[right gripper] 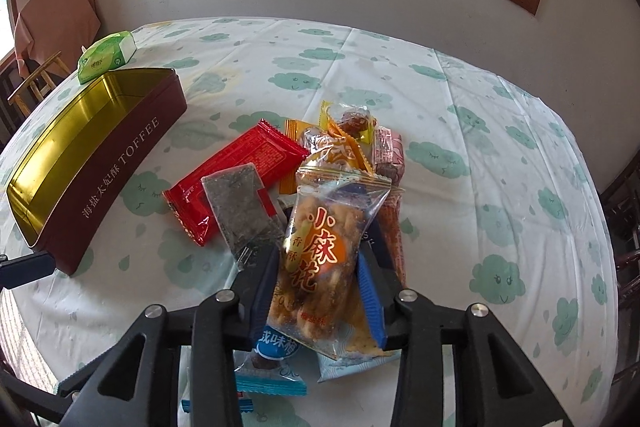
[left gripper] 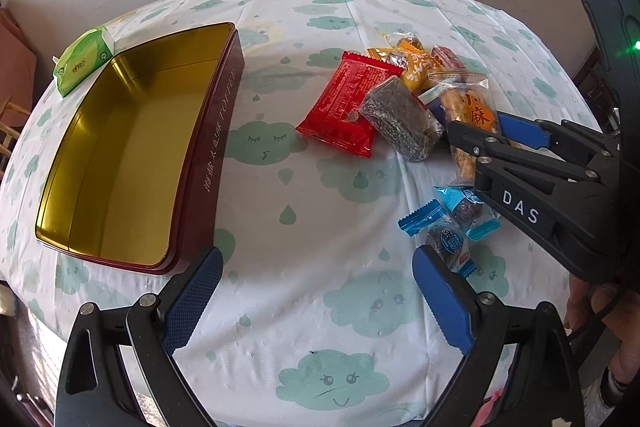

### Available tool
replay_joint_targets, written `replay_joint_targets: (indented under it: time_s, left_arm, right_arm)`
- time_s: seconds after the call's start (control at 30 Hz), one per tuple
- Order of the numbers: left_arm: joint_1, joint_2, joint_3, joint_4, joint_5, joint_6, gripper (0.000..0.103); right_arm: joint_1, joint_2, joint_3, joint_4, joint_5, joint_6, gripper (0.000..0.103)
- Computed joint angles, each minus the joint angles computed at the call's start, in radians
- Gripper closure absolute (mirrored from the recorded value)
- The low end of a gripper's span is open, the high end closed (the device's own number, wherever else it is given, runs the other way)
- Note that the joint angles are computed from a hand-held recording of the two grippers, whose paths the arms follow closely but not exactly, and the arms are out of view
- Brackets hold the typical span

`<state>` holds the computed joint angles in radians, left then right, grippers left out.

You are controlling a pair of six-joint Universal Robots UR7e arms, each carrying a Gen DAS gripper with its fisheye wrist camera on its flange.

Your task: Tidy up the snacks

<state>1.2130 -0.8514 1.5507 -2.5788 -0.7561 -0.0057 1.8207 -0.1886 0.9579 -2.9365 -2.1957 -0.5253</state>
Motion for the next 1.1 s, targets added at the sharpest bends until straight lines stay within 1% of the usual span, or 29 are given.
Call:
replay_joint_targets:
  time_s: [0.1, 0.23, 0.47, 0.6, 0.73, 0.8, 0.9, 0.93, 1.0, 1.1]
  left_arm:
    - [-0.002, 0.001, -0.001, 0.006, -0.015, 0.007, 0.009]
    - [-0.01, 0.008, -0.004, 0.011, -0.03, 0.031, 0.009]
    - [-0.019, 0.031, -0.024, 0.069, -0.081, 0.048, 0.01]
    - [-0.018, 0.05, -0.049, 0.118, -0.117, 0.041, 0.017]
    - [-0.012, 0.077, -0.078, 0.14, -0.119, 0.027, 0.021]
    - [-0.011, 0.089, -0.091, 0.155, -0.103, 0.019, 0.028]
    - [-0.004, 0.096, -0.104, 0.167, -0.106, 0.014, 0.036]
    - [-0.002, 0.097, -0.105, 0.167, -0.107, 0.014, 0.036]
    - [0.0, 0.096, -0.104, 0.163, -0.115, 0.021, 0.042]
    - [0.0, 0.095, -0.102, 0.156, -0.116, 0.039, 0.048]
  right_arm:
    - [-0.01, -0.031, 0.04, -0.004, 0.029, 0.028, 0.065]
    - [-0.02, -0.073, 0.093, -0.035, 0.056, 0.05, 0.07]
    - [-0.036, -0.119, 0.152, -0.084, 0.044, 0.057, 0.07]
    - [-0.047, -0.142, 0.185, -0.127, 0.015, 0.051, 0.07]
    - [-0.063, -0.16, 0.21, -0.144, -0.006, 0.064, 0.07]
    - [-0.071, -0.17, 0.223, -0.142, -0.009, 0.076, 0.07]
    - [-0.082, -0.176, 0.233, -0.143, -0.013, 0.087, 0.07]
    - [-0.086, -0.178, 0.235, -0.141, -0.014, 0.091, 0.07]
    - [-0.091, -0.181, 0.241, -0.136, -0.013, 0.1, 0.07]
    - [-0.098, -0.185, 0.246, -0.12, -0.005, 0.117, 0.07]
